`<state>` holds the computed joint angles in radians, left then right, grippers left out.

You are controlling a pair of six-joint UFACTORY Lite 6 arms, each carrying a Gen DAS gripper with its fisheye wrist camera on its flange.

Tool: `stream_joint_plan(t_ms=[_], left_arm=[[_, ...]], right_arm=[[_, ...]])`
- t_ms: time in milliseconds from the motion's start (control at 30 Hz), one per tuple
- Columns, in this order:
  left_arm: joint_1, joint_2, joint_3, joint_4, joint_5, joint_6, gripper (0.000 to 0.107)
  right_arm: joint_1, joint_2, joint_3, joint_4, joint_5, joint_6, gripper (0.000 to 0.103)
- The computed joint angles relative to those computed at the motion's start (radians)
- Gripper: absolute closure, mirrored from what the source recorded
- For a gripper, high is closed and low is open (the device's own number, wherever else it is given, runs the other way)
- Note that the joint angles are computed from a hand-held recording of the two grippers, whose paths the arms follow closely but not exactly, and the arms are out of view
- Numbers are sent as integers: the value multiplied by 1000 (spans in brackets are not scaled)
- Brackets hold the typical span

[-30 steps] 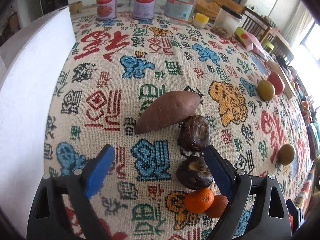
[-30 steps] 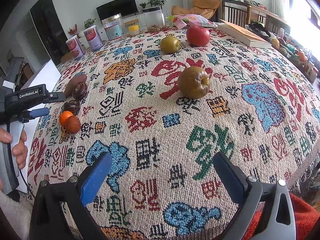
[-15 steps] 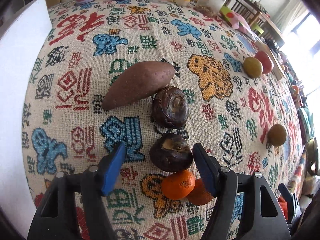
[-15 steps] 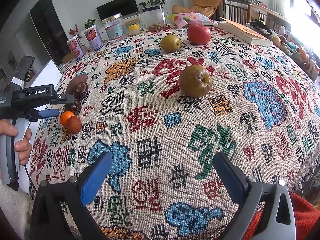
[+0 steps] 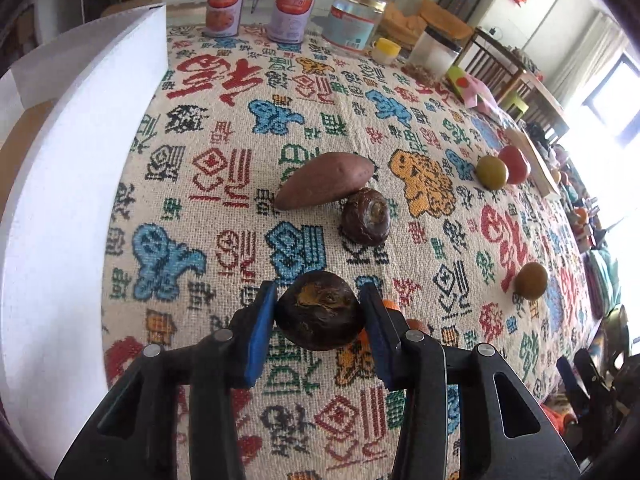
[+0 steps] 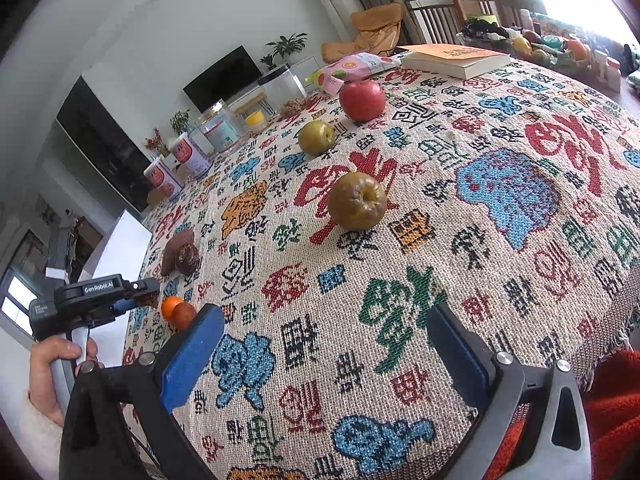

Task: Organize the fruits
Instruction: 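Grasp the dark round fruit with the left tool while the right tool grasps the green apple, then carry both fruits into the box and open both tools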

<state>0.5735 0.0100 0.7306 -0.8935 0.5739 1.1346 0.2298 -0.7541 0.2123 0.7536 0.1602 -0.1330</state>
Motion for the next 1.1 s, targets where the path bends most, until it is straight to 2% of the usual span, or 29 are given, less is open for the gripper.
stream_joint_plan(t_ms=[100, 167, 200, 333, 367, 433, 500, 600, 700, 767, 867, 967, 1033, 1100], left_arm=[[68, -61, -70, 2, 37, 69, 63], [87, -93, -109, 1, 62, 91, 63], [97, -114, -128, 2, 79, 101, 63], [167, -222, -182, 17, 179, 133, 63], [185, -240, -185, 20, 205, 138, 63], [218, -273, -191, 26, 248, 152, 63], [246, -309, -203, 30, 280, 168, 63], [284, -350, -212, 36, 371, 175, 63], [381, -419, -208, 53, 581, 167, 63], [482, -474, -177, 66, 747, 172, 63], [693, -461, -51, 91, 1013, 206, 63], [894, -331, 158, 121, 1216, 239, 63], [988, -214, 310, 130, 1281, 243, 63], [1046, -79, 467, 125, 1288, 215, 63]], right_arm=[[-53, 240, 139, 248, -7, -288, 1], [-16, 449, 298, 224, -35, -361, 1], [11, 554, 377, 149, -70, -334, 1], [11, 906, 682, -270, -15, -12, 3], [3, 953, 726, -371, 24, 93, 17], [-1, 961, 732, -572, 42, 281, 53], [9, 926, 709, -656, 67, 391, 53], [15, 803, 620, -657, 66, 400, 53], [64, 695, 601, -603, 128, 348, 53], [143, 651, 637, -620, 177, 382, 53], [310, 659, 762, -630, 231, 440, 53], [494, 748, 946, -602, 260, 469, 53], [610, 857, 1103, -554, 275, 455, 53], [710, 982, 1267, -512, 293, 439, 53]])
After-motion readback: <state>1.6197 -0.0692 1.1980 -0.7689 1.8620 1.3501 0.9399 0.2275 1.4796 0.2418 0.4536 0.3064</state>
